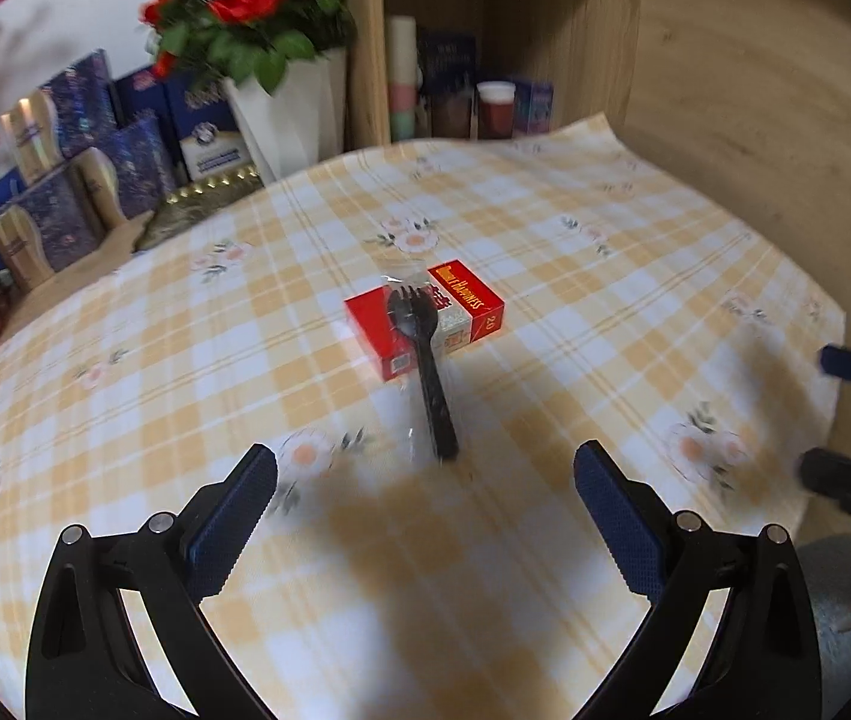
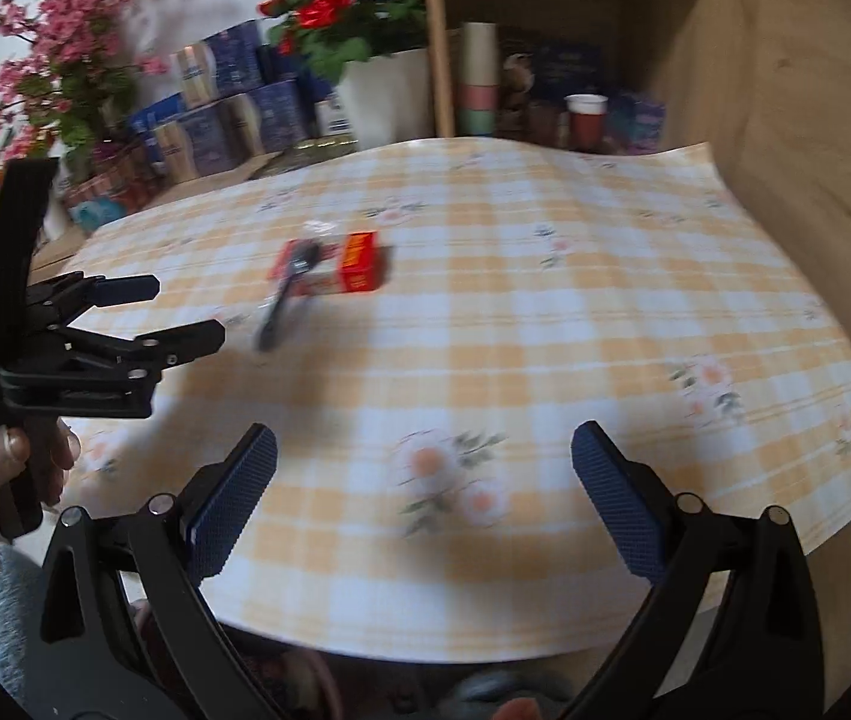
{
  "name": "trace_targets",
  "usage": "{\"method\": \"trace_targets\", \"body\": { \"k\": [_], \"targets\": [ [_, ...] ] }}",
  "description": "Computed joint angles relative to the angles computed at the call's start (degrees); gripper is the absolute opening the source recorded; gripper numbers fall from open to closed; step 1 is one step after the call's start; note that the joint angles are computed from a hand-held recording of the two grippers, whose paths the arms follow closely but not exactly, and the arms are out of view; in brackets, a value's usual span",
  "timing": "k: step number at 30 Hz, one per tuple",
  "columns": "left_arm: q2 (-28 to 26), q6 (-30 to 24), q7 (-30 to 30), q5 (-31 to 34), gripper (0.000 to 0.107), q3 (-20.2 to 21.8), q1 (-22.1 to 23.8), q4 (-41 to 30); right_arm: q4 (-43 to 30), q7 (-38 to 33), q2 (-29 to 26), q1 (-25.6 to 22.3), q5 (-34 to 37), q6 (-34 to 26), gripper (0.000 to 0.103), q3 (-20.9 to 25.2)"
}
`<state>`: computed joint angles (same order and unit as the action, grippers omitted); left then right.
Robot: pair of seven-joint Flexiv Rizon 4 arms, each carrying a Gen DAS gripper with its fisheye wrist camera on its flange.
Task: Collect trash
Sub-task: 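Move both grippers back up over the table toward the fork bag and red card, then grasp the bagged black fork with the left gripper while the right grasps the red card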
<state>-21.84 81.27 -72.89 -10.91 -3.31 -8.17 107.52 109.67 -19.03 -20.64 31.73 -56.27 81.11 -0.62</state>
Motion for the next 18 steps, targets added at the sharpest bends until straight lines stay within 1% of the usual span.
{"method": "trace_targets", "body": {
  "k": [1,3,4,7,8,9,10,11,12,13,14,15,17,18],
  "targets": [
    [-1.8,-1.0,-2.2,2.0,0.097,2.8,-2.1,-2.5,-0.2,0.2,0.0,-0.1,0.0,-0.6,0.097,-0.3],
    [-4.0,-2.4,-5.1,4.3,0.097,5.4,-3.8,-5.8,-0.3,0.1,-0.4,-1.0,0.9,0.0,0.097,-0.1],
    [-5.0,-3.2,-6.1,4.7,0.097,5.7,-4.0,-7.3,-0.4,-0.5,-0.7,-1.5,1.9,0.5,0.097,0.2],
    [-7.9,-7.3,-7.6,4.2,0.096,4.9,-3.1,-11.5,-0.7,-3.2,-1.2,-2.5,5.3,0.7,0.097,1.1],
    [-8.9,-8.8,-7.6,3.8,0.088,4.3,-2.6,-12.8,-0.7,-4.0,-1.2,-2.4,6.3,0.4,0.097,1.3],
    [-9.5,-10.1,-7.6,3.9,0.077,4.0,-2.3,-13.9,-0.8,-4.9,-1.4,-2.5,7.4,0.2,0.097,1.4],
    [-10.0,-11.4,-7.7,4.3,0.072,4.2,-2.4,-14.7,-0.9,-5.8,-1.6,-2.5,8.4,0.2,0.097,1.6],
    [-10.5,-13.0,-7.6,4.7,0.059,4.2,-2.3,-15.7,-1.2,-6.8,-1.9,-2.5,9.5,0.0,0.097,1.8],
    [-10.6,-13.7,-7.1,4.6,0.041,3.6,-1.8,-15.8,-1.5,-7.9,-2.2,-2.6,10.6,-0.2,0.097,2.1],
    [-10.4,-13.2,-7.4,5.0,0.035,3.9,-1.8,-15.4,-1.8,-8.9,-2.4,-2.5,11.6,-0.5,0.097,2.3],
    [-10.0,-12.1,-7.0,4.5,0.019,3.2,-1.1,-14.4,-2.1,-9.7,-2.6,-2.3,12.5,-0.8,0.097,2.3],
    [-9.0,-10.1,-5.7,2.2,0.016,0.7,0.9,-12.1,-2.6,-10.9,-3.0,-2.4,13.7,-1.1,0.097,2.8],
    [-6.7,-4.6,-3.1,-3.7,0.015,-4.3,5.0,-6.3,-4.0,-14.1,-3.9,-2.8,16.9,-1.6,0.097,4.4],
    [-5.6,-2.6,-2.4,-5.7,0.014,-5.6,6.1,-4.0,-5.2,-16.2,-4.7,-3.1,18.8,-2.4,0.097,5.5]
  ]
}}
